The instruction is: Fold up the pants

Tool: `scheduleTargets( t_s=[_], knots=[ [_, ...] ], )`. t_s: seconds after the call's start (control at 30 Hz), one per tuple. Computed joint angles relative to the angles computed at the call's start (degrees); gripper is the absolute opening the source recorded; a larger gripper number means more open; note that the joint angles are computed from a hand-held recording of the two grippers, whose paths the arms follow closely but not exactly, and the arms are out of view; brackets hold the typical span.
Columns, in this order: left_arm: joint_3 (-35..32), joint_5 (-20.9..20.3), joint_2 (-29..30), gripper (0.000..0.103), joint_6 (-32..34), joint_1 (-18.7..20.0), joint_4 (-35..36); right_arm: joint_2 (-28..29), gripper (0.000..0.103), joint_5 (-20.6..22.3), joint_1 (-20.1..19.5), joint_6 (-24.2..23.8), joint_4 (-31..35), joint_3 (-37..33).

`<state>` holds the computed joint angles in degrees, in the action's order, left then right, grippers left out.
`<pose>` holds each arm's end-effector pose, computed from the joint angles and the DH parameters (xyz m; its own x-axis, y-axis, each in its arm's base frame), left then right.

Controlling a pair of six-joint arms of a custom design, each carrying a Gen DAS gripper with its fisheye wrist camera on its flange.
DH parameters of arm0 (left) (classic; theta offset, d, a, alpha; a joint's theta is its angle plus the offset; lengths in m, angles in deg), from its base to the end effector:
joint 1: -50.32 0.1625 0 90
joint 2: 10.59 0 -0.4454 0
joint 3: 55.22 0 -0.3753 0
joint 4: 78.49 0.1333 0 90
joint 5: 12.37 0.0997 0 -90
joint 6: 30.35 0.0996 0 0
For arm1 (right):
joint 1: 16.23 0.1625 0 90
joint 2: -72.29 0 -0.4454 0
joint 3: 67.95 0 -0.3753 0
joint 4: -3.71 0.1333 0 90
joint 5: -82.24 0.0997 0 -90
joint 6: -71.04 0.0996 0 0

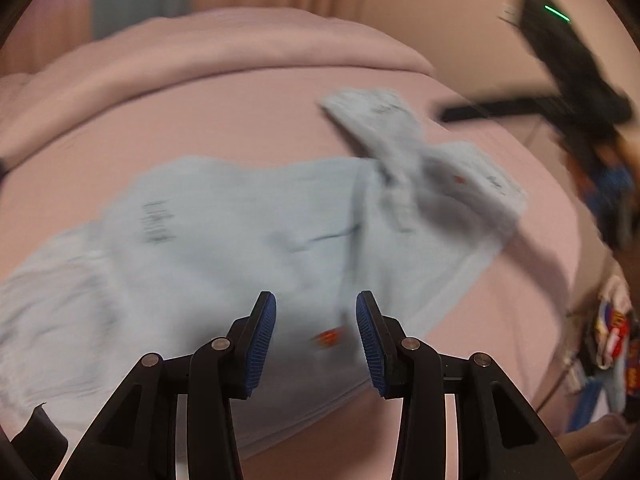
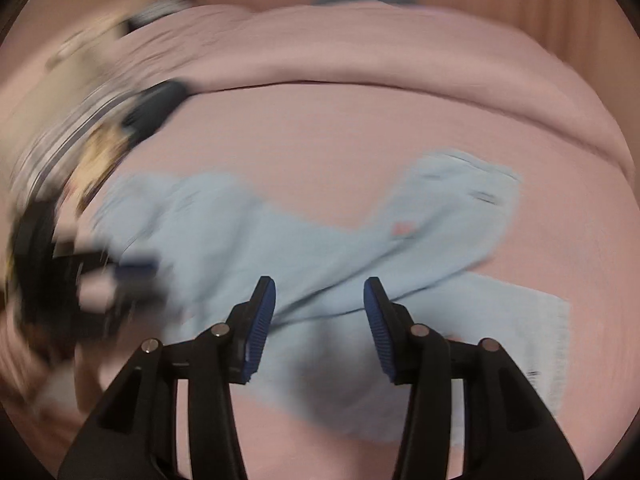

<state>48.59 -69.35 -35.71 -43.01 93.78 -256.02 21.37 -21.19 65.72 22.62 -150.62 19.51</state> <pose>-0.2979 -0.5408 -0.0836 -0.7792 0.3887 -0.4917 0.5601 0.7839 -0.2680 0.0089 -0.7241 0.2456 -0.7218 -0.4937 0.4851 -0.6268 0.7634 -0.1557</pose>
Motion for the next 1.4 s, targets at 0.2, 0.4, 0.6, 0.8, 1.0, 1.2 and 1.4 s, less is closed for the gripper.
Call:
scheduleTargets(
  t_s=[0.2,0.4,0.6,0.8,1.0,1.2,1.4],
  knots=[
    [-7.9,-2.1,4.1,0.041,1.1,0.9,6.5,11.6,0.048,-4.0,0.7,12.0,16.8,-23.5],
    [-8.9,-6.0,4.4,0.041,0.5,0.9,8.6,21.7,0.047,-9.6,2.4,17.7,29.9,-39.3],
    [-9.7,-2.4,5.1,0.031,0.4,0.0,11.1,25.4,0.006,-22.5,3.3,12.5,22.2,-38.8],
    [-7.9,-0.3,5.7,0.011,1.2,-1.5,6.7,11.3,0.003,-4.8,0.1,16.2,10.8,-22.4],
    [-4.5,-0.6,4.4,0.010,2.0,-4.2,1.4,-8.8,0.003,12.8,-6.7,18.2,-2.2,1.6],
    [-5.0,1.2,4.8,0.010,-0.2,-4.5,9.3,-16.4,0.008,18.2,-18.2,24.1,-5.8,15.0],
    [-6.2,3.6,5.8,0.010,-2.1,-5.5,12.3,-17.6,0.016,28.7,-25.7,29.8,-1.0,16.5]
  ],
)
